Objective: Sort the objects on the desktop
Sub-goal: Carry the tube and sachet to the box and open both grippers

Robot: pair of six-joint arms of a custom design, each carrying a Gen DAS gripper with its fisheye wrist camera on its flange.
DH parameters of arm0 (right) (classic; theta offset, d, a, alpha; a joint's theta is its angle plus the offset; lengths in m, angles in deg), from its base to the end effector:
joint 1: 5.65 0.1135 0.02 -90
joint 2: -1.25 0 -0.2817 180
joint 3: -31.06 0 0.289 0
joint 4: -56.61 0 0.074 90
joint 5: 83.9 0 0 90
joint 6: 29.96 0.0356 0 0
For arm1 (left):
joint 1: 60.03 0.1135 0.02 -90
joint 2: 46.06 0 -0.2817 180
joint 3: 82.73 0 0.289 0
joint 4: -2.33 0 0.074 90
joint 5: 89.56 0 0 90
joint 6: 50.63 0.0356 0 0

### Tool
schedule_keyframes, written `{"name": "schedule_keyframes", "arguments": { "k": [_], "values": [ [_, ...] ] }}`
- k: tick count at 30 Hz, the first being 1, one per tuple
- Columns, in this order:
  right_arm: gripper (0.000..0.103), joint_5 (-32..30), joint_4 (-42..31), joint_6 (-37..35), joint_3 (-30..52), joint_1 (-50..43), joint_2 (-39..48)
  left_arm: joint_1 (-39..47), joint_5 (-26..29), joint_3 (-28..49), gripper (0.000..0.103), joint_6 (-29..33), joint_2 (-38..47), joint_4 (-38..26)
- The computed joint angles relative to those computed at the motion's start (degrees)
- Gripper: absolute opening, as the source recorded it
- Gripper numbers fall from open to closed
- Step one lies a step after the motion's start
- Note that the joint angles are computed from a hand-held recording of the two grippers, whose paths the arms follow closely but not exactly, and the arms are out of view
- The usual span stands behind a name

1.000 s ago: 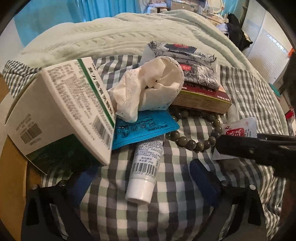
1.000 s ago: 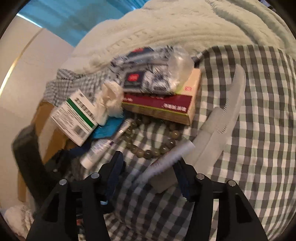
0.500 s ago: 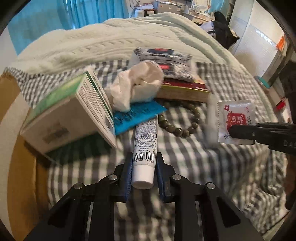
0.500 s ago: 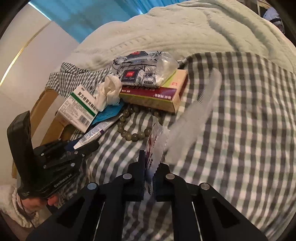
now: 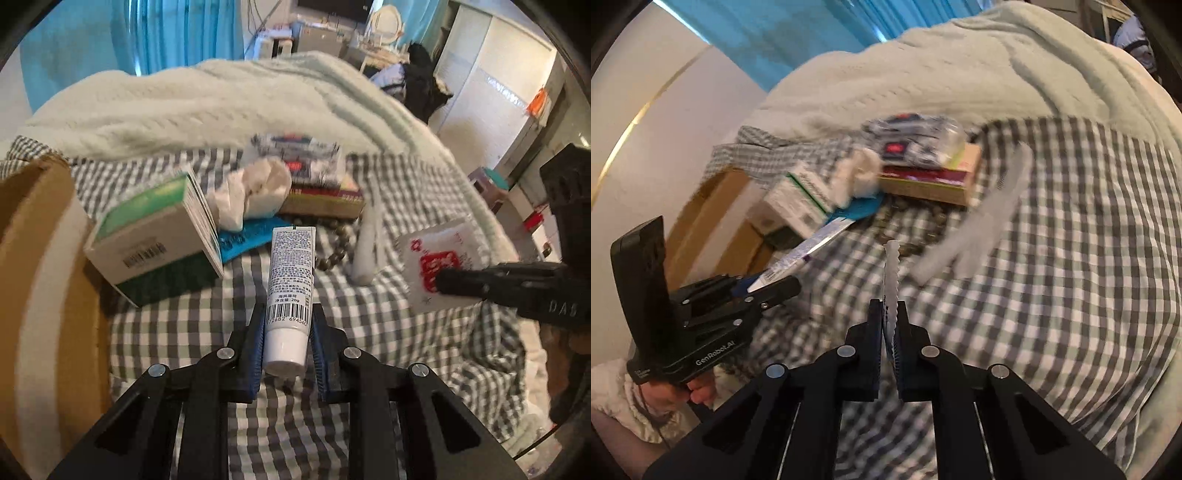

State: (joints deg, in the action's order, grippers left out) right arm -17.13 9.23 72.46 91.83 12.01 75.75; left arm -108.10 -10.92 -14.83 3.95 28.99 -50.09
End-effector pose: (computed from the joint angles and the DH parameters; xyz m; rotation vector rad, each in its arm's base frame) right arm 0.2597 0.0974 0.2229 -0.2635 2.6633 0.7092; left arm 0.1985 -0.2105 0.2558 0.2168 2.5949 -0.2782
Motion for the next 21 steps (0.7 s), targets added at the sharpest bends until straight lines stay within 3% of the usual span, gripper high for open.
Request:
{"name": "schedule_keyframes", "arguments": {
  "k": [6, 11, 16, 21],
  "values": [
    [0.005, 2.37, -3.42, 1.01, 7.86, 7.19, -1.5, -0.34, -4.08, 2.36, 0.023, 0.67, -8.79, -4.75],
    [0.005, 3.34, -3.89, 1.68, 20.76, 14.9, 3.44, 2.47, -8.91, 5.07, 0.023, 1.45, -18.0, -10.21],
    [0.005, 3.8, -3.56, 0.55, 34.63, 23.41, 13.43, 11.94, -10.25, 5.68, 0.023, 2.35, -24.93, -17.2],
    [0.005, 5.07, -5.35, -1.09, 45.98, 30.28, 25.32, 30.86, -5.76, 1.74, 0.023, 7.5, -30.55, -22.58]
  ]
}}
